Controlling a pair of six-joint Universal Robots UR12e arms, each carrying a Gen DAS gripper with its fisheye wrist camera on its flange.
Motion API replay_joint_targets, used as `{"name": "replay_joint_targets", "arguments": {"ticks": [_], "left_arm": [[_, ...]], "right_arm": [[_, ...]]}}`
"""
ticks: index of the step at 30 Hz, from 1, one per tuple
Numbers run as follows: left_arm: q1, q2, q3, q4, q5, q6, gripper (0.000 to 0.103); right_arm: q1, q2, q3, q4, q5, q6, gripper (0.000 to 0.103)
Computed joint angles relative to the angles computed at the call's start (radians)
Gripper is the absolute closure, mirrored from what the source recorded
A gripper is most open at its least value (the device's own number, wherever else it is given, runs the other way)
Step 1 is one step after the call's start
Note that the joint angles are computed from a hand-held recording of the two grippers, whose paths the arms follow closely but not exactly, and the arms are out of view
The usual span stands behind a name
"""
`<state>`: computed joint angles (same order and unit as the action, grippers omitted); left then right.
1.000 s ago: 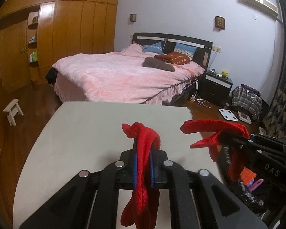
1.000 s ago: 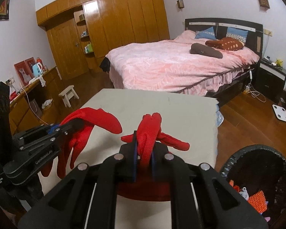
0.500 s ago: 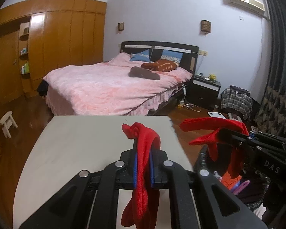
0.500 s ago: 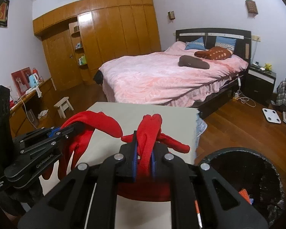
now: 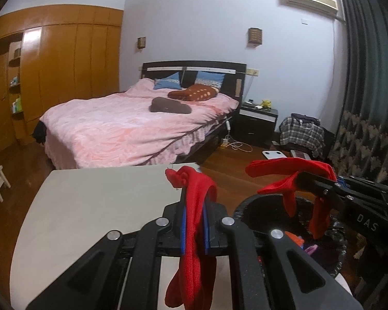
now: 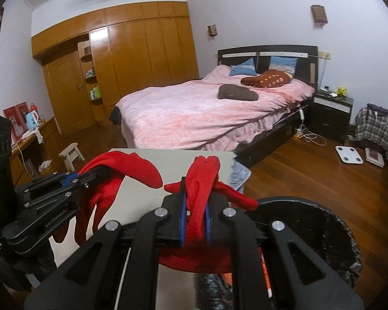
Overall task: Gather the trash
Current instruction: 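Lift both red gloves and carry them over the bin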
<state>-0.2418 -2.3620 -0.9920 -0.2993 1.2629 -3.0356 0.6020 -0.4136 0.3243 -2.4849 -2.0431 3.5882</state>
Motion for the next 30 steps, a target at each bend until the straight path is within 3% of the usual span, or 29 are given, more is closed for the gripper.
{"name": "replay_joint_targets", "arguments": {"ticks": [13, 30], "left_arm": [[-0.052, -0.031, 0.050, -0.047, -0.066, 0.060, 0.094], [-0.101, -0.105, 0.156, -0.147, -0.129, 0.107, 0.094]], "right_arm": [[-0.013, -0.190, 0.373, -0.135, -0.095, 0.079, 0.093], [-0.035, -0.284, 0.569, -0.129, -0.146, 0.179, 0.093]]}}
